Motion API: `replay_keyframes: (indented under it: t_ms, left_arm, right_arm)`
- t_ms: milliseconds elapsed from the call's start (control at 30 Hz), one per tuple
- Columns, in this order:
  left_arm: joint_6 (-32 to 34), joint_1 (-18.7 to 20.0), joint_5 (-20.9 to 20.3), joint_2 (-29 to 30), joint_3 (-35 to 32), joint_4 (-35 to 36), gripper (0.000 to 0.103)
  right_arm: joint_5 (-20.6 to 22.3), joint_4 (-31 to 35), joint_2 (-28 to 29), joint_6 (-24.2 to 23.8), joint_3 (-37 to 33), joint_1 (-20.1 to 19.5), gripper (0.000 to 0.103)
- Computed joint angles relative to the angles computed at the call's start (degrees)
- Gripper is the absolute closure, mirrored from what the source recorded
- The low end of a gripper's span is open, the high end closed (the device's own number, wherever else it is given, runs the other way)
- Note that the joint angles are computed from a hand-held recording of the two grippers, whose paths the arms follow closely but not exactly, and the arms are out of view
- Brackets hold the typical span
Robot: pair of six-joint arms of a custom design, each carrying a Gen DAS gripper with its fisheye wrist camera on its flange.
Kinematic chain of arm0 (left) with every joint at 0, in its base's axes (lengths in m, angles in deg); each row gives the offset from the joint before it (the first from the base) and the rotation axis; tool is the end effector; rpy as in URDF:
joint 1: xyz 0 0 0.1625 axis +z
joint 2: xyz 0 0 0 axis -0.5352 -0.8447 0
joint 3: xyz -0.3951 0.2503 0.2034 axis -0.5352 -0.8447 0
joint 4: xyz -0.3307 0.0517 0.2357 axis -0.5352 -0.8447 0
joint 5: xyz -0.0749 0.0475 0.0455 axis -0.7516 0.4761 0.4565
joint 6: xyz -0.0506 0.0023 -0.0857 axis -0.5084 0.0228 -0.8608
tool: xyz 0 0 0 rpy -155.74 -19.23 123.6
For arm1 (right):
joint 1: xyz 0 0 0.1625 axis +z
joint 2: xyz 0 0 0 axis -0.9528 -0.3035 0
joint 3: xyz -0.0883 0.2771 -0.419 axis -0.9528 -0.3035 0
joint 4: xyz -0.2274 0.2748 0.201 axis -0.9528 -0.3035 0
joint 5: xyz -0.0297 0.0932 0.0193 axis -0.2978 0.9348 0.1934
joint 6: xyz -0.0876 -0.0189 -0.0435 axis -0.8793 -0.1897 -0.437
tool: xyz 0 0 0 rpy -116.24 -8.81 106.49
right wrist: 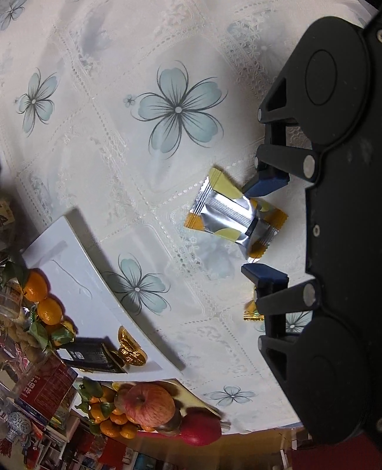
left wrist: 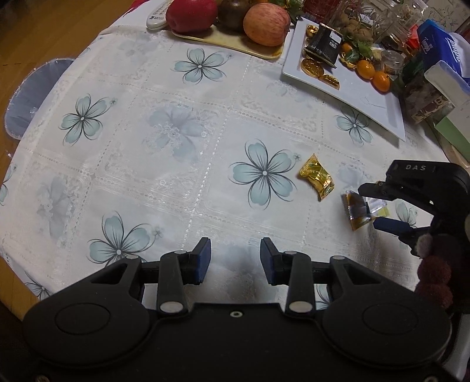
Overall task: Organize snacks
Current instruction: 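Move both open tools back toward the silver-yellow packet and gold candy, then close the right tool on the silver-yellow packet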
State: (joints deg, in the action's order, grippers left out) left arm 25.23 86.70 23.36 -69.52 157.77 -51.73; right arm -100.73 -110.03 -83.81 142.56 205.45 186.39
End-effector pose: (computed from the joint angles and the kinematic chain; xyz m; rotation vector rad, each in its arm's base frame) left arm -0.0189 -0.3602 0.2785 -0.0535 2.4993 -0.3757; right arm 0.2888 -0.4674 -0.0608 -0.6895 -2.4896 0.5461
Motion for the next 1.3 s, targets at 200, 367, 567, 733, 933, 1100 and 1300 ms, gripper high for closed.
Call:
replay_keyframes:
  t_ms: [200, 367, 567, 733, 933, 1100, 1300]
  left_arm:
    - [0.05, 0.47, -0.47, -1.2, -0.29, 0.18, 0.057]
    - [0.25, 1.1, -0.95, -1.32, -0.45, -0.09, 0.057]
    - [-0.17, 2.03, -0.99, -0.9, -0.46, -0.21, 0.057]
    - [-0.69, 2.62, -1.41, 0.35, -0.16, -1.12, 0.057]
    - [0.19, 1.99, -1.58, 2.29, 1.58, -5.73, 0.057]
    - [1.68, 1.38, -1.46, 4.49, 3.73, -12.22, 0.057]
    - [3.85, 1.34, -2.83, 6.37, 6.03, -17.09, 0.057]
  right_arm:
    - [-6.61, 5.84, 2.13, -1.7, -4.53, 1.31, 0.051]
    - [-10.28, 10.1, 3.45, -2.61, -6.35, 1.67, 0.062]
    - [-9.81, 6.9, 2.85, -8.48, -3.76, 1.98, 0.07]
    - [-6.82, 2.63, -0.92, -12.54, 2.52, 2.88, 0.07]
    - [-3.93, -4.94, -5.26, -13.39, 12.71, 3.99, 0.07]
    - [-2.45, -13.65, -5.56, -13.18, 19.2, 5.29, 0.069]
    - [3.24, -15.97, -6.55, -16.67, 20.43, 5.0, 0.069]
